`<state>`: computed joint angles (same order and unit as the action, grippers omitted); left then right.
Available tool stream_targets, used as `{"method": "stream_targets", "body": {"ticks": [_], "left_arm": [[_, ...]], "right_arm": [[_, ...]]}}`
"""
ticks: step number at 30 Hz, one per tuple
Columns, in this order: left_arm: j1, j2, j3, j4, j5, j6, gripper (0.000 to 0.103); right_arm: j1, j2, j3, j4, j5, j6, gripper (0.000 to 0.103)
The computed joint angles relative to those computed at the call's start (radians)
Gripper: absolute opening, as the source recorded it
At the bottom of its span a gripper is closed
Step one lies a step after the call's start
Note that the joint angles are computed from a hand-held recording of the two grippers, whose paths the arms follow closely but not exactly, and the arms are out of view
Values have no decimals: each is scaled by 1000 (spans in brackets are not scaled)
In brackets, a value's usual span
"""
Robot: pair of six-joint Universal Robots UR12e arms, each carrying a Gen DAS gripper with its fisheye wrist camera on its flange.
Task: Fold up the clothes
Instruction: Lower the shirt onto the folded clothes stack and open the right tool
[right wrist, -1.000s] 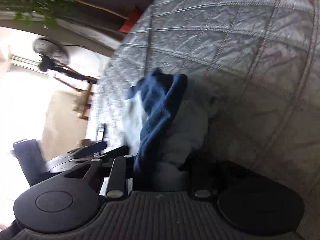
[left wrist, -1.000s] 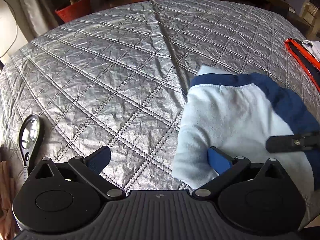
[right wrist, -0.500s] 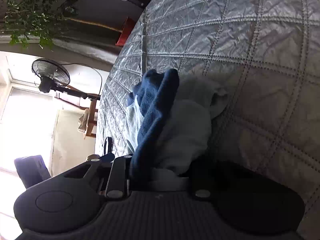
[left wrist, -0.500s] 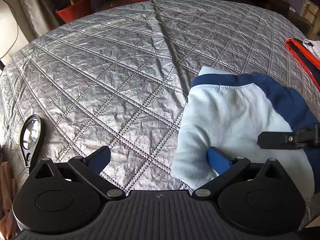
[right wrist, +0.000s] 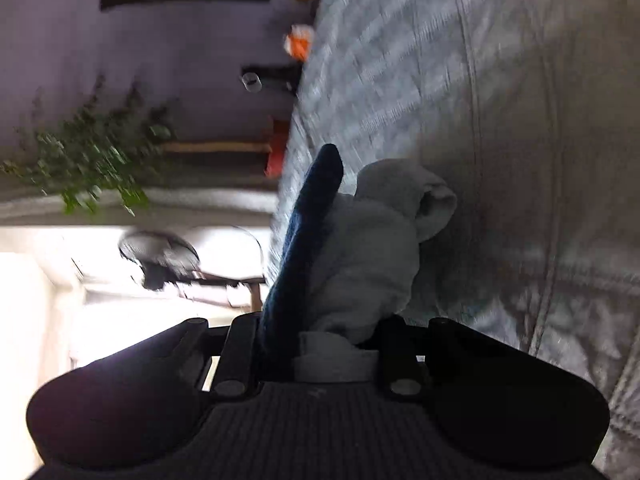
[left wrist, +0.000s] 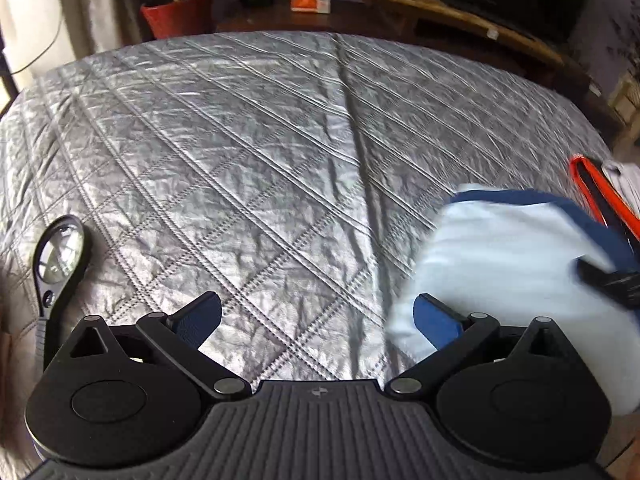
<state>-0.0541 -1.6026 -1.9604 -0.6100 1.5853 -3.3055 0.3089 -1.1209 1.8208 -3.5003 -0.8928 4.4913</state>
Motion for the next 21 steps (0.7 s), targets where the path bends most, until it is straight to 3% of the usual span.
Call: {"method": "stream_targets", "body": {"ticks": [5,11,13,15,20,21], "left_arm": [[1,1,0,1,-7,7,102],[-2,1,-3,5,-14,18,102],[-2,2,-4,6,-16,21,102],[-4,1,-5,7,-16,22,102],[-9,-1,-3,4,-16,23,102],[-10,-2,-3,2,-15,24,102]], "right_arm": [[-42,-31,12,-125,-189,33,20],[-79,-32,-14,-258,-517,29,20],[-88,-23,-28,-254,-609,14,20],[-99,-16,-37,-197,-658,-16,20],[-112,-30,-55,156,-717,-57,21],[-108,-29,-60,182,-732,-75,22]]}}
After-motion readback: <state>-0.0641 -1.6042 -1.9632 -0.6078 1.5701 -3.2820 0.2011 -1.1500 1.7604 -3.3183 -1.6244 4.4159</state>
